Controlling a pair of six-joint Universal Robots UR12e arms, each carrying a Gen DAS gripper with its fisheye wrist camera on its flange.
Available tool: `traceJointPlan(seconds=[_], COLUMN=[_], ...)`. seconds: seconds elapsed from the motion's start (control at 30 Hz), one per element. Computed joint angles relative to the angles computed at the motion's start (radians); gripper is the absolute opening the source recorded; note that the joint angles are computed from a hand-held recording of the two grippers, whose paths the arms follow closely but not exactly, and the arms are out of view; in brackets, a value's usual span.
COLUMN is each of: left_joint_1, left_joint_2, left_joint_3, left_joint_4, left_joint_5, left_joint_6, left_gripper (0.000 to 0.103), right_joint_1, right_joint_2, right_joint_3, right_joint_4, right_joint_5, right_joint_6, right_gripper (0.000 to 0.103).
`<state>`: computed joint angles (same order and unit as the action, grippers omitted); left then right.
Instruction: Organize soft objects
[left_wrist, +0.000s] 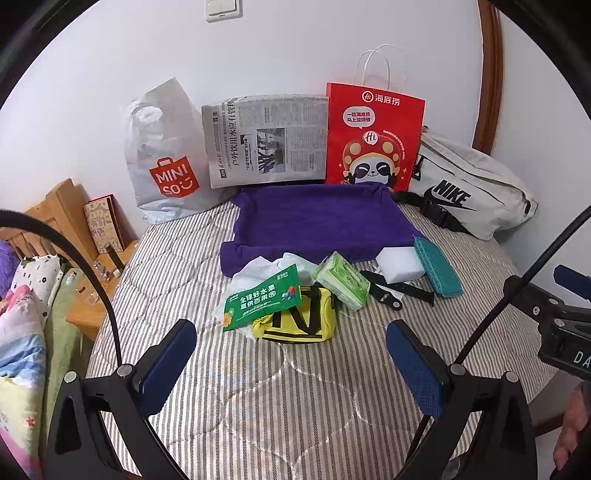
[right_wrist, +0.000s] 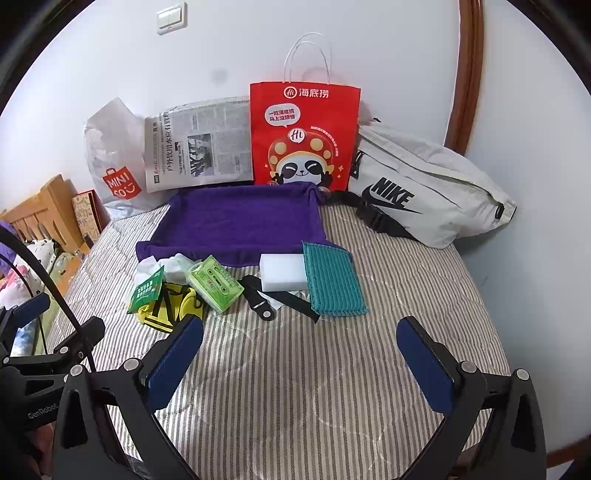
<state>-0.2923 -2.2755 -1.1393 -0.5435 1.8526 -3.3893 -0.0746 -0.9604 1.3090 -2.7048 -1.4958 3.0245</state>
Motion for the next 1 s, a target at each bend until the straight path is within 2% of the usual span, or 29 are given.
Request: traceJointPlan(seconds=[0.3, 0.6, 0.73, 0.93, 1.0], left_joint_1=[0.021, 0.07, 0.078, 0.087, 0.095], left_joint_2=[-0.006, -0.031, -0.061, -0.108, -0.119], left_joint_3=[0.001, -0.001, 0.023, 0.058, 0.066], left_joint_4=[-0.009, -0.03, -0.059, -0.059, -0.054], left_joint_5=[-0.045, -0.128, -0.131, -0.12, -0.137], left_joint_6=[0.008, -0.048, -0.036, 0.036, 0.053], left_gripper=[0.103, 0.103, 0.103, 0.102, 0.101], right_joint_1=[-0.001, -0.003, -0.001, 0.005, 0.007], right_joint_2=[0.021, 0.066, 0.092, 0.133, 0.149], right_joint_3=[-0.027, -0.084, -0.118, -0.174, -0.196], right_joint_4=[0.033, 0.096, 0.134, 0.195, 0.216], right_joint_5=[-0.012, -0.019, -0.025, -0.04, -0.046], right_joint_6=[-0.001, 0.003, -0.002, -0.015, -0.017], right_gripper=[0.103, 0.103, 0.103, 0.103, 0.103])
